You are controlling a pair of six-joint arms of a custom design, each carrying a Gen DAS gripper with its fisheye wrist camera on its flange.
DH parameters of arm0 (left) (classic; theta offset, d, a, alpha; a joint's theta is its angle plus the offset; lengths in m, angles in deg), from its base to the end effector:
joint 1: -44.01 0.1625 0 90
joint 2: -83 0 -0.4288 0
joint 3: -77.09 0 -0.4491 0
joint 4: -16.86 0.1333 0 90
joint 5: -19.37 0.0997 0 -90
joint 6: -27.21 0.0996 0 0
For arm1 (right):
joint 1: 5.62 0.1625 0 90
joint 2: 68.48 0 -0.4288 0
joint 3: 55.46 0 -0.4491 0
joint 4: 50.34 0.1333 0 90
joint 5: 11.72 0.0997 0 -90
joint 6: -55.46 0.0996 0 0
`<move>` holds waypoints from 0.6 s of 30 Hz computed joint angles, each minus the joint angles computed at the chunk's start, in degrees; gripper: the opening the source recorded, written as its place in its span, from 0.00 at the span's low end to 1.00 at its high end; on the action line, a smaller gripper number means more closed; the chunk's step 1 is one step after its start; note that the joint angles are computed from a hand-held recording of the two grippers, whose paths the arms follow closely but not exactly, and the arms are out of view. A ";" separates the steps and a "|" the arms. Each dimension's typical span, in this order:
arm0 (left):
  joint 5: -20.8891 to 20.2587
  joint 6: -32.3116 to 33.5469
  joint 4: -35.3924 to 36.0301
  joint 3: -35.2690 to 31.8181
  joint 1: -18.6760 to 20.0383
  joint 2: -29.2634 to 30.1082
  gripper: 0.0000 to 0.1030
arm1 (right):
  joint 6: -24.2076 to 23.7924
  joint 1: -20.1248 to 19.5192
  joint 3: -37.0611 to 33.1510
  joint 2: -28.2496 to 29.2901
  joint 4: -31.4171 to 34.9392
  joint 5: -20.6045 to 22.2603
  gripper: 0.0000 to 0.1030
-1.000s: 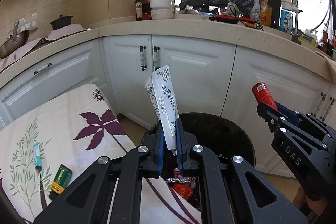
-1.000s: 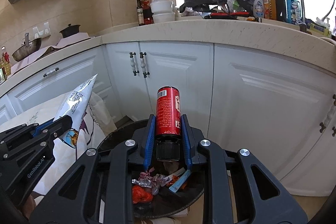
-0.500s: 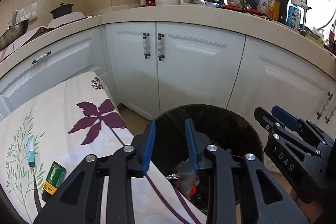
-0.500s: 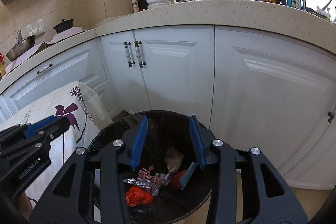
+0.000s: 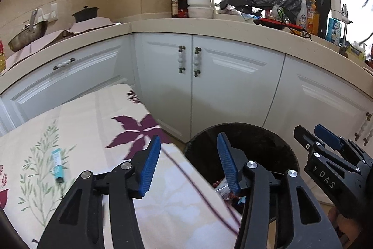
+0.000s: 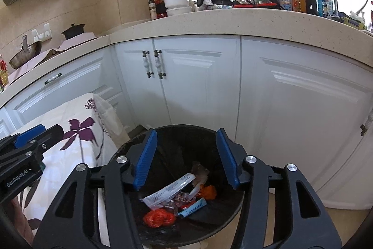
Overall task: Collect trash
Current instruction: 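Move both open tools from the bin back over the table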
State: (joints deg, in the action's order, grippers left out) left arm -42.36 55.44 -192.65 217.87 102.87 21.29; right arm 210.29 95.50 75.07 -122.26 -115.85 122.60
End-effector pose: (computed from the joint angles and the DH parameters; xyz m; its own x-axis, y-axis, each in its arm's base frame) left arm -0.0633 -0.4538 0.0970 -0.6180 0.4777 -0.6244 0.7785 0.4829 -0.4010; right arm 0.1410 -0.3868 -0.0404 -0.7390 0.4023 0.5404 -0.3888 0.4004 -0.8298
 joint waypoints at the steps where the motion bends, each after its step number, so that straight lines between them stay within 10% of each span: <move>1: 0.11 0.34 -0.09 0.29 0.27 -0.67 0.49 | 0.16 0.43 -0.40 0.35 0.47 0.07 0.50; 18: 3.52 4.55 -0.60 2.91 9.67 -13.57 0.52 | 3.68 9.15 -12.34 10.75 13.12 -0.52 0.50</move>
State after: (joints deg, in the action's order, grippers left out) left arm -38.83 59.98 -193.24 220.78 112.55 7.72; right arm 213.97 104.65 62.73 -111.51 -102.73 122.08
